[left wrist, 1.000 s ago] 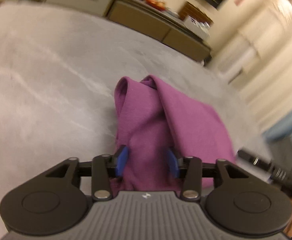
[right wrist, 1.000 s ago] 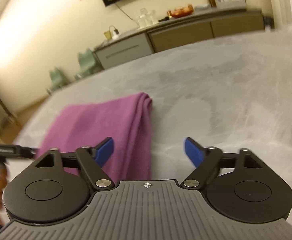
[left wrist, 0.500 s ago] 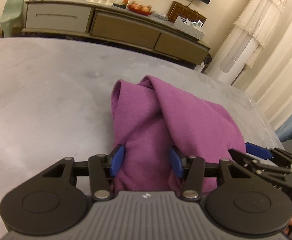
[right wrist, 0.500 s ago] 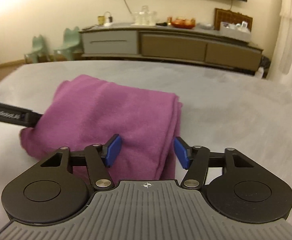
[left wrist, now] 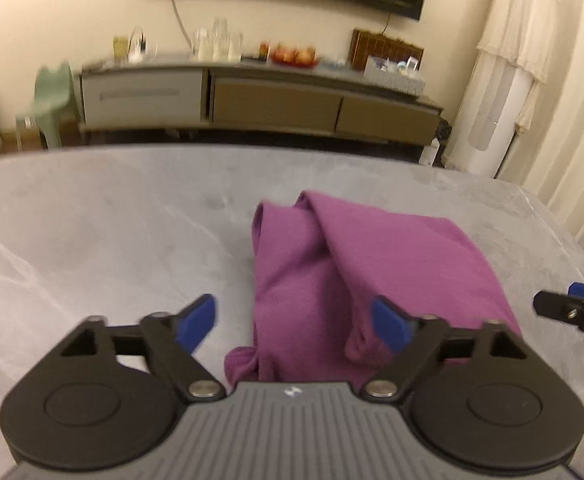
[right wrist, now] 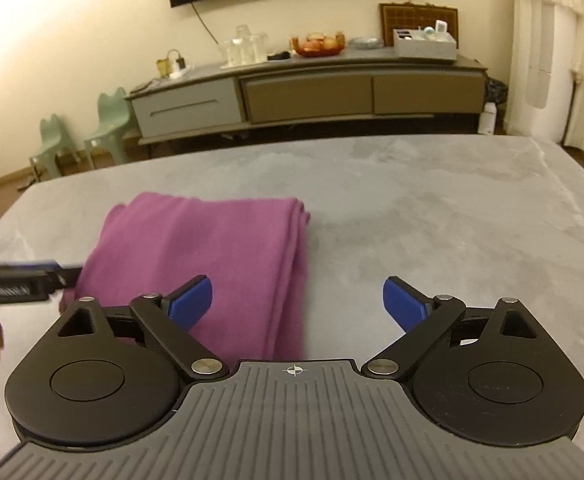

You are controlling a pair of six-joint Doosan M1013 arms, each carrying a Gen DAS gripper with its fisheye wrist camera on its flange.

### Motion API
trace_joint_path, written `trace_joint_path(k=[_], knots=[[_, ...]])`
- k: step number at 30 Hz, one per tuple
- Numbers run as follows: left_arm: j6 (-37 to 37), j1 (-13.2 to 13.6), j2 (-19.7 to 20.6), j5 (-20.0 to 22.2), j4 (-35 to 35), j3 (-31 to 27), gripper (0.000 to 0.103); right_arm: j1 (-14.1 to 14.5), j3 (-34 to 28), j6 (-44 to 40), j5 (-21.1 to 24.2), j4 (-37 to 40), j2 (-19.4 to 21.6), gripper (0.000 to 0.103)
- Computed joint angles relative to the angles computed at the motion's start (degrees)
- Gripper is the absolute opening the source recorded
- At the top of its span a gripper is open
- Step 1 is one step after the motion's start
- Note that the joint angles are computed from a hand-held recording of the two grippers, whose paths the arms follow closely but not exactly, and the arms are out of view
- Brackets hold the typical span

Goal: Fold clothes

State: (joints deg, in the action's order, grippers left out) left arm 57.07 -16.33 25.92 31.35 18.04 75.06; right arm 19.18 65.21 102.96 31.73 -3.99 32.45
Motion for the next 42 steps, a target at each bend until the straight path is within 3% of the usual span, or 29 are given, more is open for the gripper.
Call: trace_joint_path(k=[11,27,33,38,42], knots=[[5.19,-0.81,-3.10,-0.06,-6.81,2.42,0.103,3.03,8.67,3.42,-0.42,-5.37,-5.44,0.097],[-3.98,-2.13,-3.85,1.56,2.42,4.11,0.103,4.39,7.41,3.34,0.37,-6.68,-4.30,0.097],[-10.00,-2.76,-3.66,2.37,9.20,4.20,0.103,4.78,6.94,3.59,0.51,-8.02,-3.97,0.098],[-9.49,-1.76,-3.27,2.29,3.90,4.03,0.103,4.72,7.05,3.63,0.57,-8.15,-3.93,0.099],[-11.69,-1.61,-3.29,1.67,3.50,4.46,0.103,4.59,7.09,3.46,0.53,-7.69,-3.95,0.099]])
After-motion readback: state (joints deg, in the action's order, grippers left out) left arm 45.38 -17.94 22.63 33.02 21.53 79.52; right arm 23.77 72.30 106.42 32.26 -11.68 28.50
